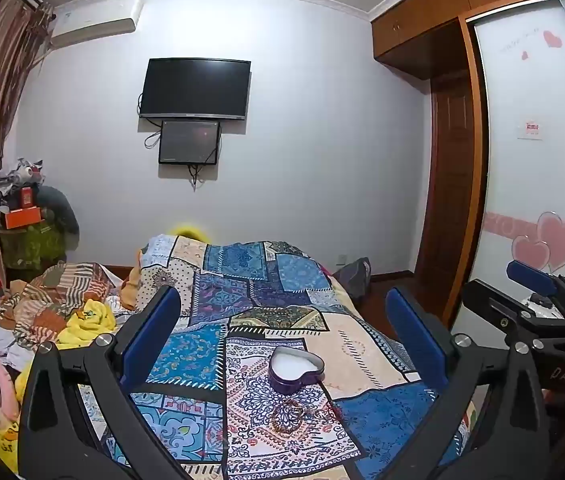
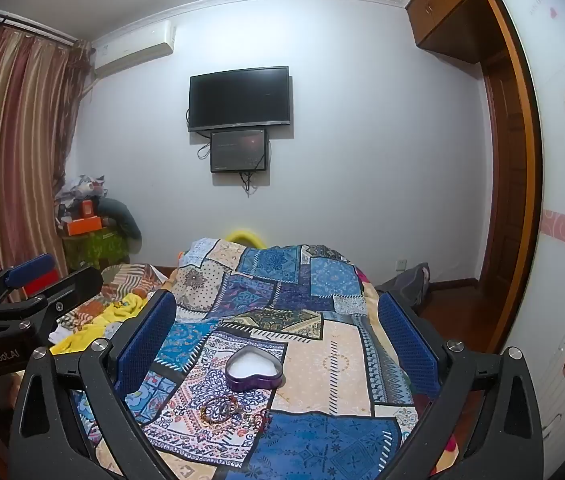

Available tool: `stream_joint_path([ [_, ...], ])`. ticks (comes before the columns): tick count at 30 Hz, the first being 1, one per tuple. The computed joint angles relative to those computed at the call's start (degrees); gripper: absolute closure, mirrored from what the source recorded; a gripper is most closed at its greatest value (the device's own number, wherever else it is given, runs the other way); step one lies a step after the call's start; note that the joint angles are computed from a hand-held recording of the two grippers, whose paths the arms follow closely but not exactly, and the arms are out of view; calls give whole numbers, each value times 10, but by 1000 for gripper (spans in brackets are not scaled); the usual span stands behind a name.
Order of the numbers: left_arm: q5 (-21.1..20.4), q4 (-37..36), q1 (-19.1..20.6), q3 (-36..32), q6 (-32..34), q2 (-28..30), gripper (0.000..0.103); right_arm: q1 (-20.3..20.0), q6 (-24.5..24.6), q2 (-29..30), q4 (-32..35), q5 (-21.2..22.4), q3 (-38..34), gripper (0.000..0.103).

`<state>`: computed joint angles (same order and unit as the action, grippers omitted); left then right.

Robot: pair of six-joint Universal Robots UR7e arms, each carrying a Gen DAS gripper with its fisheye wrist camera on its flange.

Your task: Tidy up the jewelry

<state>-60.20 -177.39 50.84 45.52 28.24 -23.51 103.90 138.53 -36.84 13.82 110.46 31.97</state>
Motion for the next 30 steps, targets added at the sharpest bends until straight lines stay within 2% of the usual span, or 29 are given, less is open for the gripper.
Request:
stream_joint_path([
  [5, 8, 16, -2, -14, -1, 10, 0, 0, 1, 2, 3, 0, -2, 3],
  [6, -3, 1, 1, 4, -7, -3, 0, 0, 1, 2, 3, 0, -3, 3],
  [21, 5, 6, 7, 6, -16, -5, 0, 1, 1, 1, 3, 4, 1, 3],
  [23, 7, 8, 7, 6, -18, -5, 0, -1, 2, 15, 17, 1, -24, 3],
  [30, 10, 16, 7, 0, -24, -4, 0, -2, 2, 15, 19, 0, -24, 3],
])
